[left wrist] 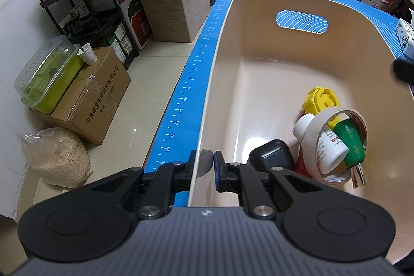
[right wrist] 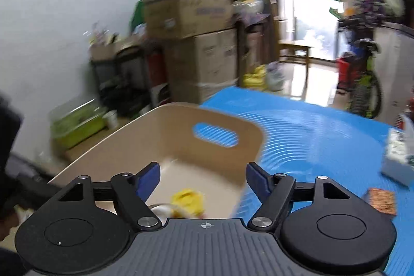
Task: Organize rigid objects
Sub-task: 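Carry the white charger into the bin and open the right gripper, then grasp the red patterned gift box with the right gripper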
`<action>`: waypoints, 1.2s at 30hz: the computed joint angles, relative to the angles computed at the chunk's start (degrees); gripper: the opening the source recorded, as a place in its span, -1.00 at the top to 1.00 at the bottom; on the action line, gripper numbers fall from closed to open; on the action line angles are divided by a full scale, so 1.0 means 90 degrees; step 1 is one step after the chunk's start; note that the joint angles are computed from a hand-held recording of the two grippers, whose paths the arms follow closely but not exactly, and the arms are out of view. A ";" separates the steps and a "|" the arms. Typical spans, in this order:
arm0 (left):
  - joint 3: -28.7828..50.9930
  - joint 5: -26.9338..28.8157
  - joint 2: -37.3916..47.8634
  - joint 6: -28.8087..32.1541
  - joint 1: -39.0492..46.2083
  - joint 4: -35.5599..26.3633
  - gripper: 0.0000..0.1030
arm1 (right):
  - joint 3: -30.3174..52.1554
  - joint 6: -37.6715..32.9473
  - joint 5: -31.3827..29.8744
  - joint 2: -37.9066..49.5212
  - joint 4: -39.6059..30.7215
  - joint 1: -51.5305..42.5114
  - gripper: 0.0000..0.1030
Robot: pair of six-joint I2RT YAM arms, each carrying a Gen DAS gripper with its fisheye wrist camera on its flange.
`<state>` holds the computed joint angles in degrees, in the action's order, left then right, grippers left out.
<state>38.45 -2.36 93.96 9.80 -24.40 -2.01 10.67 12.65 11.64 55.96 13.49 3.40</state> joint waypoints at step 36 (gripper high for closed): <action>0.0042 -0.0023 0.0014 0.0028 -0.0006 -0.0038 0.73 | 0.0458 -0.0930 -0.0703 0.7938 0.7017 -0.5424 -0.81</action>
